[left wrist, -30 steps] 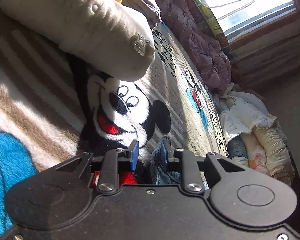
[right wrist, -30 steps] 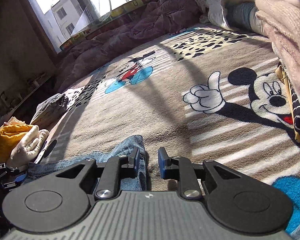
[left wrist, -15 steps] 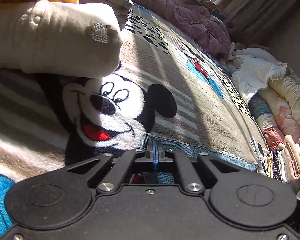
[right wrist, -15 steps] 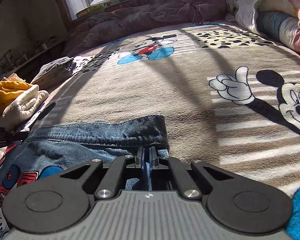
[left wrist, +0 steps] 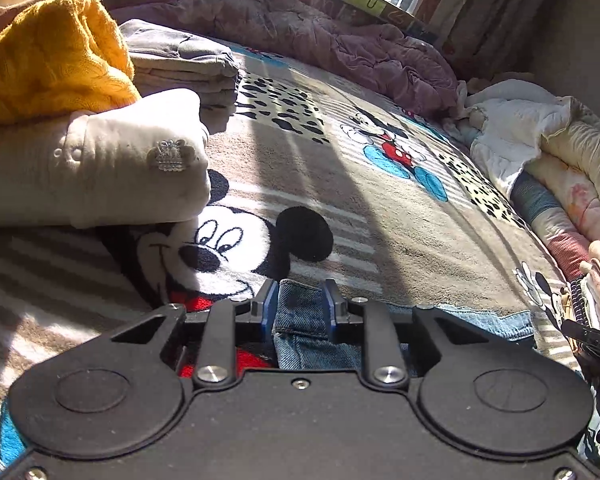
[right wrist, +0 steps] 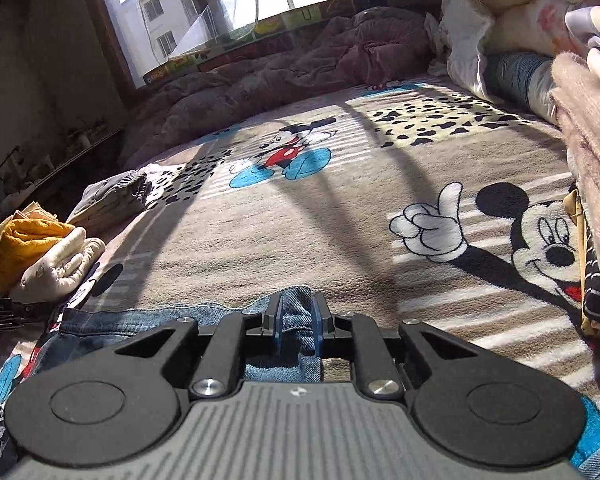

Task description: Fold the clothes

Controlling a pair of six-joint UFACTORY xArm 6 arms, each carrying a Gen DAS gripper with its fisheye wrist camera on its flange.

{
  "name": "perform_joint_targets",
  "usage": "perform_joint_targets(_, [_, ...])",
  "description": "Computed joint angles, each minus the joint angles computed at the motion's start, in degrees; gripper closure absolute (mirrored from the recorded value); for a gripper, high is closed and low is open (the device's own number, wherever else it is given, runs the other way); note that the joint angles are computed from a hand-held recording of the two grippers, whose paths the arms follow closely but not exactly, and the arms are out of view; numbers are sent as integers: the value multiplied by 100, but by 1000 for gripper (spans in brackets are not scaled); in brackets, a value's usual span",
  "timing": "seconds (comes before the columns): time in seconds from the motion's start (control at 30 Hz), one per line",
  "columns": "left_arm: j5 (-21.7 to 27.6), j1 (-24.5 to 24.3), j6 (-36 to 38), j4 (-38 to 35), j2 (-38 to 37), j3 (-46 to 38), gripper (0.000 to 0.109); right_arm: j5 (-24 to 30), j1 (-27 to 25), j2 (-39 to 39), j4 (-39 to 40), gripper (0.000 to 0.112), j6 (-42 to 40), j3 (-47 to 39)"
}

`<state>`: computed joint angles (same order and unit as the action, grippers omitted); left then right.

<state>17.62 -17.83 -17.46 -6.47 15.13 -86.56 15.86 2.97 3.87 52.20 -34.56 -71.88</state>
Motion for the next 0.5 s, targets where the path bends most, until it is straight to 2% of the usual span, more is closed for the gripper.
perform_joint_targets(0.13, [-47,-182,-856,1205,-702,721,77,-15,-3,-839,-482,94,112,797])
perform_joint_targets(0.23, [-91,-355,-1310,1696,-1235,1262,75,148,54,-1464,-602,94,120,1374])
perform_joint_targets(0.4, [-32,-802,-2184,2600,-2135,2131,65,473,253,-2466,-811,95,115,2325])
perform_joint_targets(0.5, [-45,-1206,-2714,3287,-2475,2491,63,175,447,-3138,-1248,95,471,3119])
